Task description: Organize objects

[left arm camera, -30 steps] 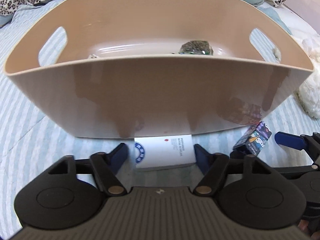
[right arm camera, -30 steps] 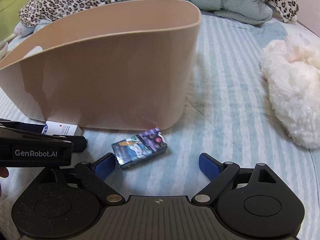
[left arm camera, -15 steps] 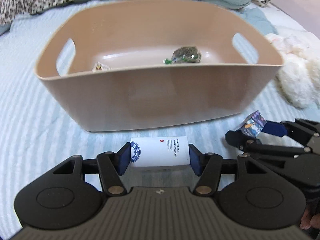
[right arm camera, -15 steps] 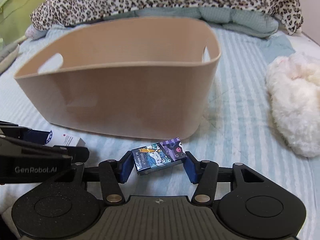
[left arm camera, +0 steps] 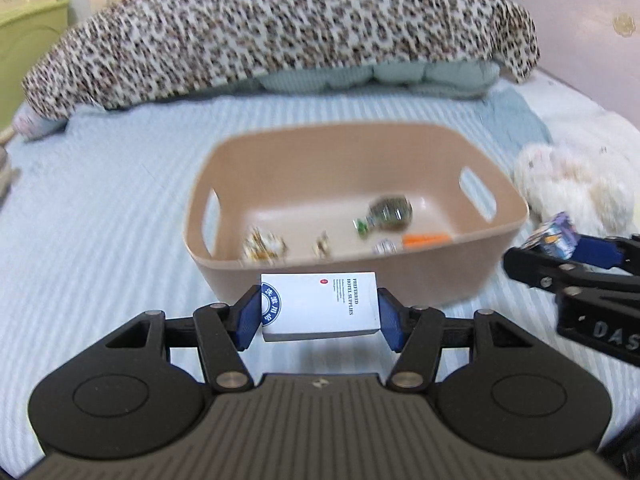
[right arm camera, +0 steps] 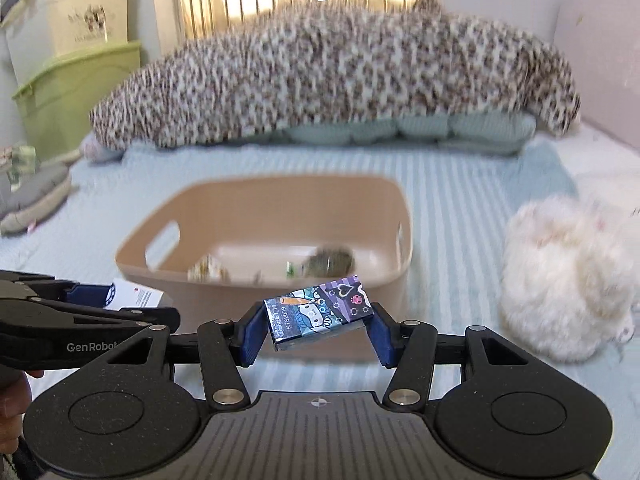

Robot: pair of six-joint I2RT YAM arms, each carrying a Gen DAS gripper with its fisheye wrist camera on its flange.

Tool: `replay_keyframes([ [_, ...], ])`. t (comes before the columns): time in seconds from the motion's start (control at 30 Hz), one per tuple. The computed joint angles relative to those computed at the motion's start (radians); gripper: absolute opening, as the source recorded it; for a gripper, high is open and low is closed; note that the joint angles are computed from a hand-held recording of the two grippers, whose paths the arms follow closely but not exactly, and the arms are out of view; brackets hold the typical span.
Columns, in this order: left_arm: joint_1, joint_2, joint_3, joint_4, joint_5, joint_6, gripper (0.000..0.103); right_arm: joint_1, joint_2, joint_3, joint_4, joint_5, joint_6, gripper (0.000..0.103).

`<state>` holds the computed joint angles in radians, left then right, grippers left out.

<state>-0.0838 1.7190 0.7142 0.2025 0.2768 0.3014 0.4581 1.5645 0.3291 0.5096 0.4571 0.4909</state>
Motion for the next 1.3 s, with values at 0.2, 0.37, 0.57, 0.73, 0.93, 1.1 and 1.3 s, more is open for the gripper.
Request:
replay_keyframes([
  [0.2,-0.012,-0.027,0.041,0.016,0.001,-0.054,0.061,-0.034,-0.087,-0.001,0.039,0.012,-0.04,0.05],
  [0.37,-0.065,0.009,0.097,0.048,-0.048,-0.099,0.061,-0.09,-0.046,0.05,0.075,-0.032,-0.042,0.05],
  [0.57,-0.127,0.162,0.219,0.074,-0.152,-0.132,0.061,-0.127,0.113,0.176,0.115,-0.032,-0.069,0.05],
  [0.73,-0.135,0.329,0.386,-0.027,-0.201,-0.165,0.061,-0.2,0.262,0.287,0.074,-0.149,-0.014,0.05],
  [0.93,-0.137,0.451,0.492,-0.111,-0.227,-0.162,0.061,-0.221,0.375,0.364,0.018,-0.156,-0.002,0.051],
  [1.1,-0.12,0.435,0.465,-0.104,-0.199,-0.154,0.063,-0.226,0.37,0.349,0.021,-0.164,0.009,0.062],
  [1.3,-0.119,0.354,0.405,-0.102,-0.206,-0.17,0.082,-0.191,0.273,0.281,0.04,-0.11,-0.021,0.077],
])
